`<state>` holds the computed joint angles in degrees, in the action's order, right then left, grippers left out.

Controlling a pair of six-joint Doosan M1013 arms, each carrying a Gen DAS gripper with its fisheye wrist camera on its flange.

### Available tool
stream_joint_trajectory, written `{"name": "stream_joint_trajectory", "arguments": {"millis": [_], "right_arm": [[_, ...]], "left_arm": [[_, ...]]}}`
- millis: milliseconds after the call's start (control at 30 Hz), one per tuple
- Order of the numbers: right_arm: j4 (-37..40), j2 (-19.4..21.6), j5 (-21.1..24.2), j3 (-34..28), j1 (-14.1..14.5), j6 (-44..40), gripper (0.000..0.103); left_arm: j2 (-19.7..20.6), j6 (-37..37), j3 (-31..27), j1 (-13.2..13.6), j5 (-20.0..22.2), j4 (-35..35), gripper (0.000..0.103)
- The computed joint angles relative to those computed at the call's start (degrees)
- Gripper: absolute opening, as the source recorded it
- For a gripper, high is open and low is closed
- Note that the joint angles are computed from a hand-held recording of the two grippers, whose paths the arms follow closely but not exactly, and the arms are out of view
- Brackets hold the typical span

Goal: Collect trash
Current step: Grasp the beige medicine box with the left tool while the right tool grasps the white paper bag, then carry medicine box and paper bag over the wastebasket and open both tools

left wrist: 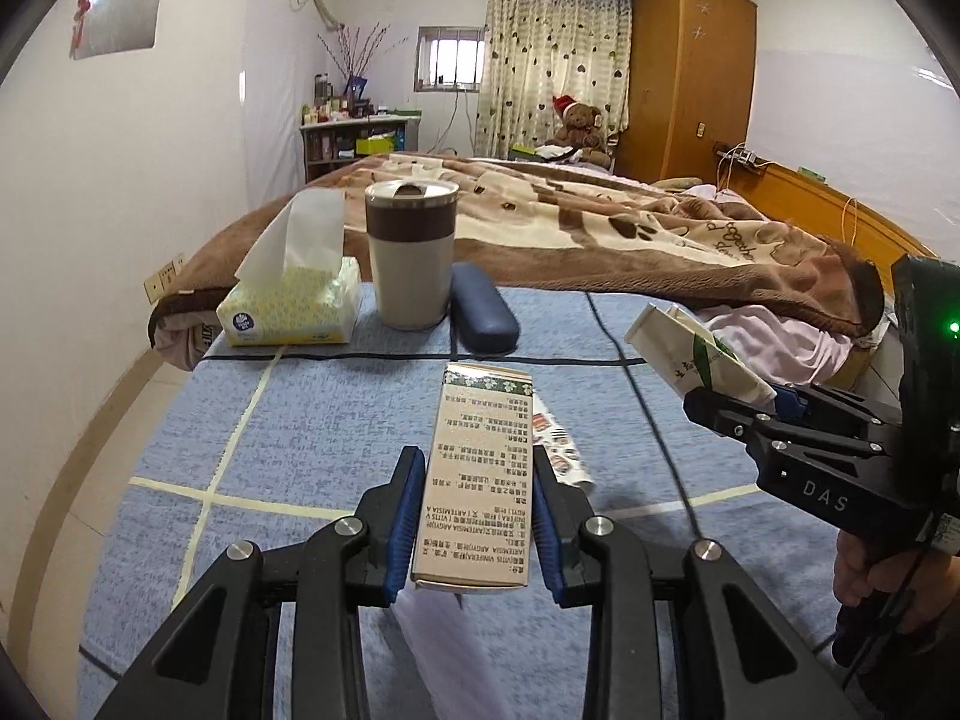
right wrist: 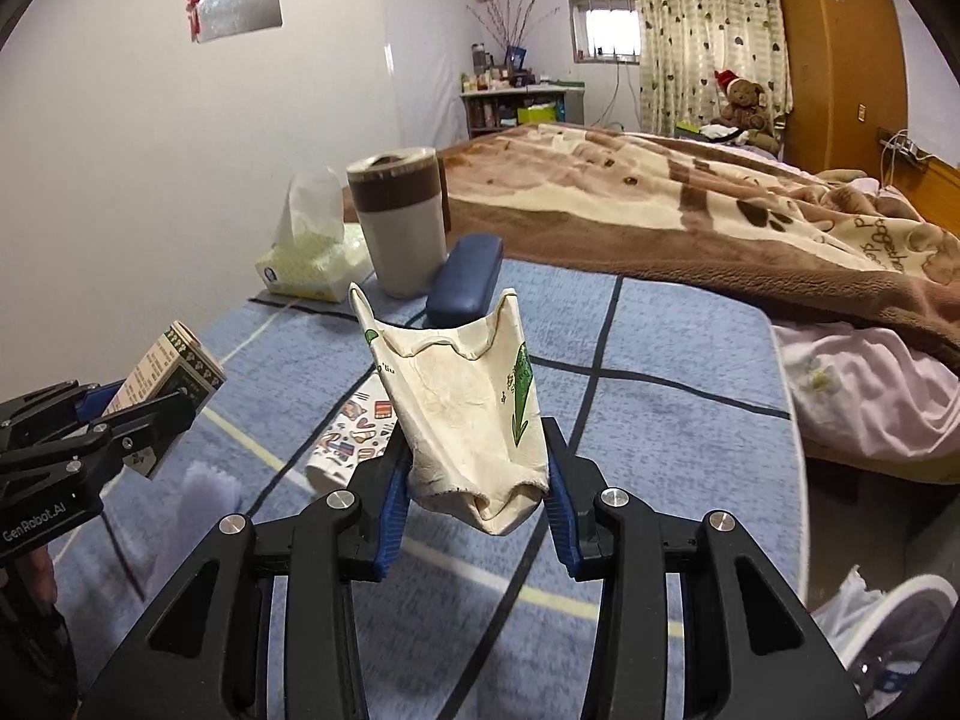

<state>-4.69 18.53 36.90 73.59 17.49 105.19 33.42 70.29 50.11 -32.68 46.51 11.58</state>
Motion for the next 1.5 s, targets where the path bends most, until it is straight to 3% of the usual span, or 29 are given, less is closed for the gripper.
{"name": "stream_joint_trajectory", "arguments": {"millis": [367, 700, 1033, 1500], "right_arm": [[-5.9, -5.0, -3.1, 5.7, 0.2, 6.8, 0.041], [-13.4, -9.9, -5.3, 11.5, -0.2, 16.8, 0.041], [-28.1, -14.6, -3.3, 16.8, 0.1, 31.6, 0.041], [-36.0, -18.0, 2.7, 20.9, -1.2, 43.2, 0.041]], "left_arm": [[-4.5, -1.3, 5.8, -2.7, -4.8, 1.6, 0.034], [-6.4, 0.7, 8.0, -5.8, -6.6, 0.8, 0.034], [-6.2, 5.3, 7.9, -8.8, -8.5, -3.7, 0.034], [-3.4, 16.1, 4.3, -12.2, -7.1, -13.0, 0.034]]}}
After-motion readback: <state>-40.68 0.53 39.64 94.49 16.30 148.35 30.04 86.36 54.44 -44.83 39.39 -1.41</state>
